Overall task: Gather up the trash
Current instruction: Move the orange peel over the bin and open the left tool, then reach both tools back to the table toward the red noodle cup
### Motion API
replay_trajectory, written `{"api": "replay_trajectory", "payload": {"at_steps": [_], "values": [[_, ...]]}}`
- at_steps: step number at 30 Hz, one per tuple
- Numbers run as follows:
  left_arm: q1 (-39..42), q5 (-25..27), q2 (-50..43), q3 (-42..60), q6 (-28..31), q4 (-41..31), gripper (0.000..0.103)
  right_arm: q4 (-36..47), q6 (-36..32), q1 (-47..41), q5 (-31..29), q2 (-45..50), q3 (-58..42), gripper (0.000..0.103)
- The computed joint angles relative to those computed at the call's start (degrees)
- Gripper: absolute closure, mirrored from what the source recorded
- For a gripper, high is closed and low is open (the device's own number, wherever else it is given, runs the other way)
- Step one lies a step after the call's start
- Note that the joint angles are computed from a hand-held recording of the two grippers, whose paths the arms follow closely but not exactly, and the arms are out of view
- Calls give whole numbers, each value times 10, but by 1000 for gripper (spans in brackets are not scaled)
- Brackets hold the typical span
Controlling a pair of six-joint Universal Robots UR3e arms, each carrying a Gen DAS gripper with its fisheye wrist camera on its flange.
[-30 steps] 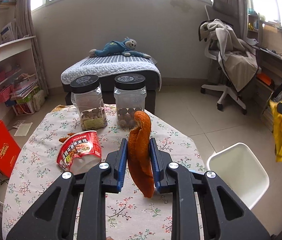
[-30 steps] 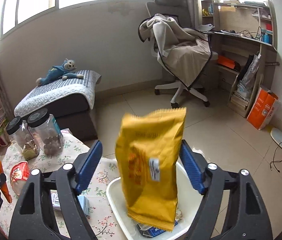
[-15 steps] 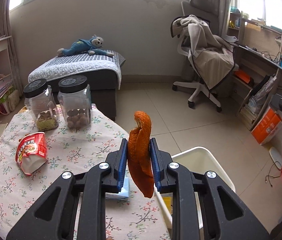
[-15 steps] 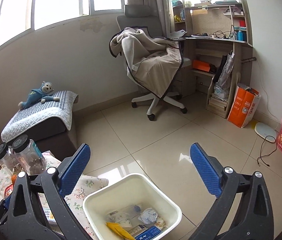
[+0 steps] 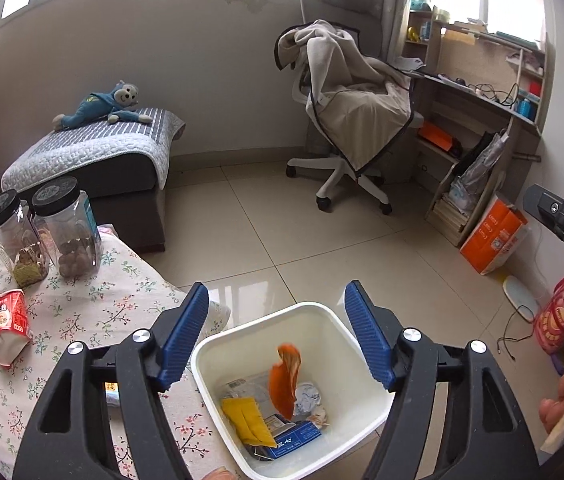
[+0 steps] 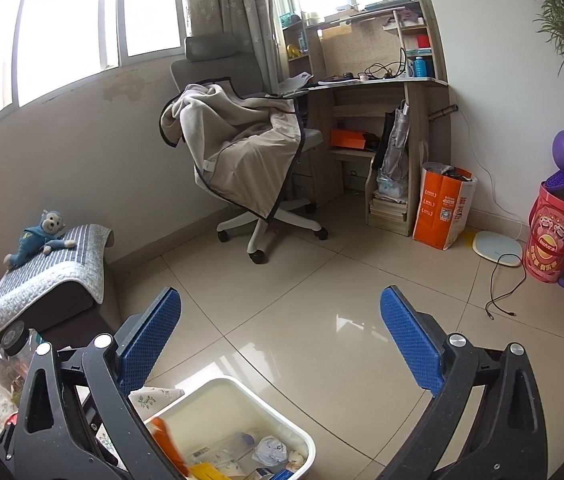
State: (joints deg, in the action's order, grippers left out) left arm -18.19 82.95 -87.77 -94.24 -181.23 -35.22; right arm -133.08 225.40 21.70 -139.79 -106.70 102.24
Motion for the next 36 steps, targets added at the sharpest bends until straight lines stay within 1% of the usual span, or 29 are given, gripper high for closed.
{"api": "replay_trajectory", "payload": {"at_steps": [5,7,9,13,15,17,19,23,26,28,32,34,36], "values": [[-4,42,10,1,17,0,30,26,17,18,-21,8,-11,7],[11,49,24,-4,18,-2,27,36,20,38,-39,27,-28,7],[29,55,39,-13,18,2,22,38,16,59,-50,47,-43,7],[77,53,67,-32,35,14,19,55,4,98,-64,107,-101,7],[114,42,88,-51,46,22,16,69,-2,120,-79,147,-142,7],[157,21,108,-68,59,23,15,74,-11,138,-79,188,-183,7],[197,6,121,-82,76,26,15,77,-24,155,-75,232,-231,7],[290,-44,143,-111,114,26,14,101,-51,193,-97,332,-344,7],[358,-75,144,-122,147,20,14,121,-56,209,-97,390,-420,7],[395,-81,130,-125,175,21,14,137,-63,216,-88,430,-476,7],[434,-37,52,-101,223,30,12,180,-81,221,-57,512,-597,7],[453,-21,-3,-57,235,-12,12,210,-88,223,-34,556,-664,7],[488,-34,-60,0,209,-83,12,253,-92,220,-7,605,-749,7]]}}
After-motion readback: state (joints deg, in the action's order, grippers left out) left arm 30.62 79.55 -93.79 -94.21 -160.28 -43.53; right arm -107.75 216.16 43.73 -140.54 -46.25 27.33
